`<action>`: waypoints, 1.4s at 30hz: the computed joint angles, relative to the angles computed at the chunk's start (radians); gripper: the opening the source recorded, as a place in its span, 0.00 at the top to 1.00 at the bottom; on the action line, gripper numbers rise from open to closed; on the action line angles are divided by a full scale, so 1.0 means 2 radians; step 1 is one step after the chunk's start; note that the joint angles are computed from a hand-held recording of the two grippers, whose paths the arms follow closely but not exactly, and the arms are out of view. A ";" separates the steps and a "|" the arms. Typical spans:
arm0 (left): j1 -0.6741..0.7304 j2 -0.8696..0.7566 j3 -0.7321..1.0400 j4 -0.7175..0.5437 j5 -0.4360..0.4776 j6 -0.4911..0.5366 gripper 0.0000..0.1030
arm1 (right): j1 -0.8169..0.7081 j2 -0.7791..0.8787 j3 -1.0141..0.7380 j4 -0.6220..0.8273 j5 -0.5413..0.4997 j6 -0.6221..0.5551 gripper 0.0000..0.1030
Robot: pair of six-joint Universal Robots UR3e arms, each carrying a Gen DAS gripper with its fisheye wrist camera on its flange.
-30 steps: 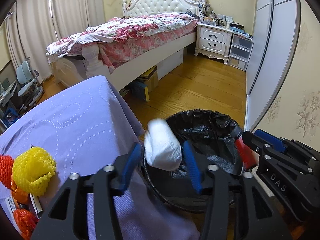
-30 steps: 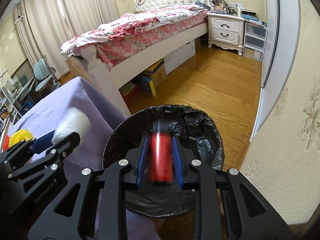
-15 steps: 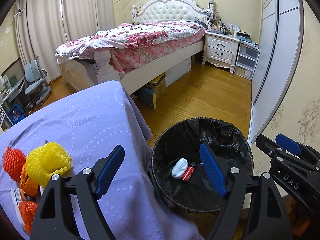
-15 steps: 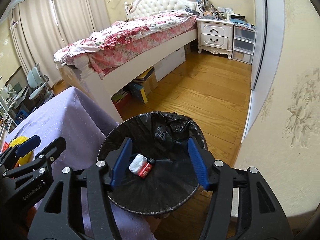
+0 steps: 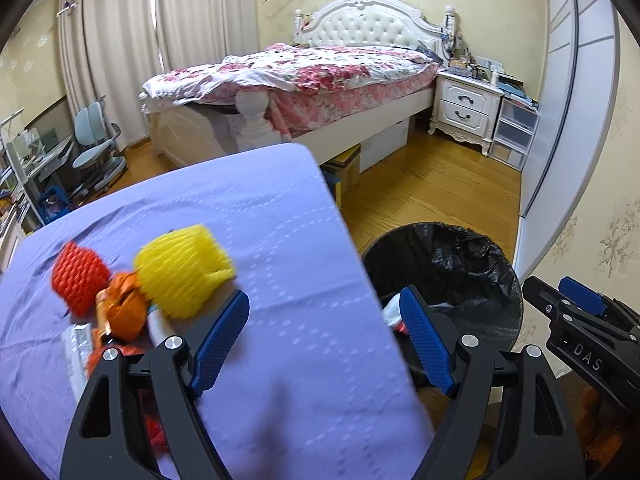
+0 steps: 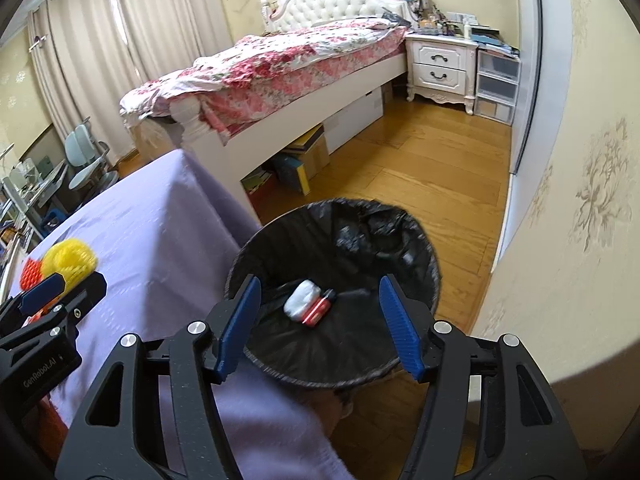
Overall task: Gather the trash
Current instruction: 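Return to the table and grasp the white tube with the left tool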
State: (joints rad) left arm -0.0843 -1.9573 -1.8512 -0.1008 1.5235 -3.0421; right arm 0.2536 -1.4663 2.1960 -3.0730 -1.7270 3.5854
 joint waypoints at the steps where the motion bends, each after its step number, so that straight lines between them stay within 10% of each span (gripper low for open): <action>1: 0.008 0.011 -0.015 0.004 -0.003 0.000 0.25 | 0.013 0.003 -0.006 0.004 -0.005 0.003 0.41; 17: 0.177 0.162 -0.202 0.044 -0.052 0.040 0.25 | 0.144 0.085 -0.142 0.061 -0.027 0.017 0.41; 36: 0.266 0.128 -0.211 0.041 -0.077 0.061 0.25 | 0.198 0.164 -0.262 0.125 -0.041 0.010 0.41; 42: 0.283 0.136 -0.218 0.015 -0.110 0.084 0.47 | 0.198 0.172 -0.269 0.128 -0.039 0.006 0.40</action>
